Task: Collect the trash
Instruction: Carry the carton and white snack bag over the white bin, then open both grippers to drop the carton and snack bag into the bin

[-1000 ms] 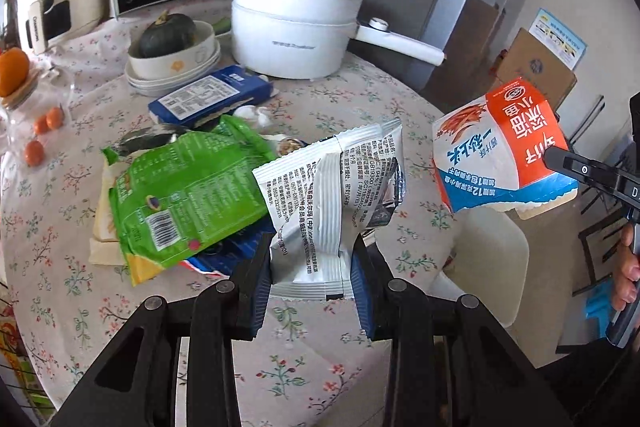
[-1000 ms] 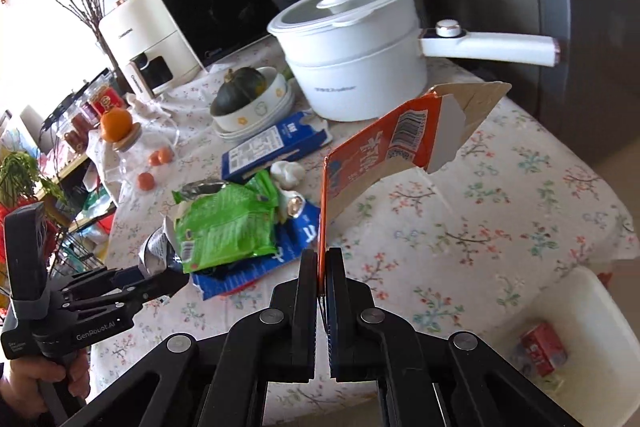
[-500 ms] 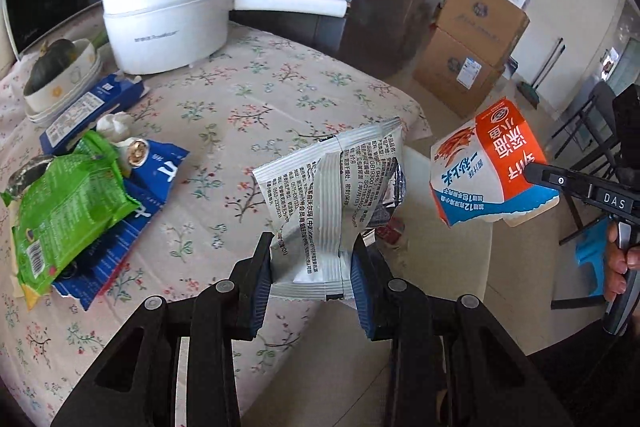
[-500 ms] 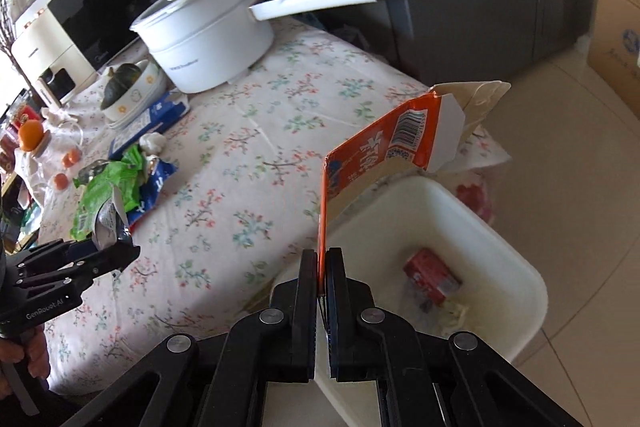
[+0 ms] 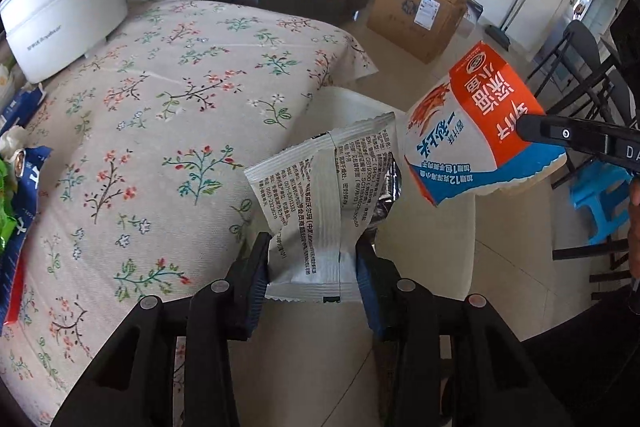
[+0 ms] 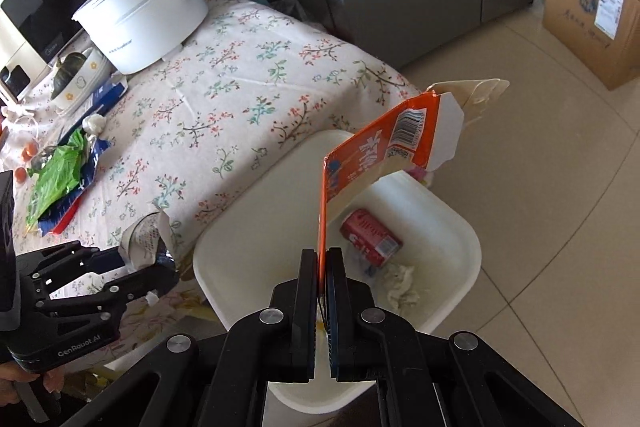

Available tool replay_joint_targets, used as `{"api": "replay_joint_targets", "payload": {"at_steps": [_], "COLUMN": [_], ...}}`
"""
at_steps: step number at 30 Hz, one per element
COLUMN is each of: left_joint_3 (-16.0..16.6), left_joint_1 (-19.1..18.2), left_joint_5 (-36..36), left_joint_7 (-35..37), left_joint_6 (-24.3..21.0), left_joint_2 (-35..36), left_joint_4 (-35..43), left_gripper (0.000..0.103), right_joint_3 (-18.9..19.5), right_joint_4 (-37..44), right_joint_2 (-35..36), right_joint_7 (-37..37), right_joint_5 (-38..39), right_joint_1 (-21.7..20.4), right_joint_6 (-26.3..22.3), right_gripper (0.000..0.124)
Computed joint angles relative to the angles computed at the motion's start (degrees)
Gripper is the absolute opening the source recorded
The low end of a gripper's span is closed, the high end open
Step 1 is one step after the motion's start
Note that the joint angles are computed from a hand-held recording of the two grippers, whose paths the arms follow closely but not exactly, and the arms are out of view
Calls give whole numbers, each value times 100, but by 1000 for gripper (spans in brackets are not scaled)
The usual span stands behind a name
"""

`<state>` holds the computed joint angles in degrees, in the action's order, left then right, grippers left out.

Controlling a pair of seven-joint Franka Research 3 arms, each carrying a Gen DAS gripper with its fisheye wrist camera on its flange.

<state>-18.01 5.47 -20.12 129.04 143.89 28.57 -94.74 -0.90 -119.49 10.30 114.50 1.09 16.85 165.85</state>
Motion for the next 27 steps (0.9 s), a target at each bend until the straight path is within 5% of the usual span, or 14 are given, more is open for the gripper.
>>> {"api": "replay_joint_targets", "payload": {"at_steps": [5,17,27], "left_joint_3": [19,204,314], "left_joint_1": [-94,-5,306], "left_joint_5": [146,358,173], "left_joint_7": [-123,-414,-380], "left_joint_6": [24,-90,106], "left_joint_2": [86,-85,-444], "left_joint_4": [59,73,-192], "left_gripper": [74,76,81], "right_joint_3": [-26,30,-35], "right_joint_4": [-15,167,686], "right_joint_2": [20,161,492], "right_joint_7": [-1,-138,-4], "right_joint_5": [-22,120,-167], "right_joint_1": [-24,-76,57], "right_joint_6": [-142,-423,-1104], "right_gripper": [3,3,6]}}
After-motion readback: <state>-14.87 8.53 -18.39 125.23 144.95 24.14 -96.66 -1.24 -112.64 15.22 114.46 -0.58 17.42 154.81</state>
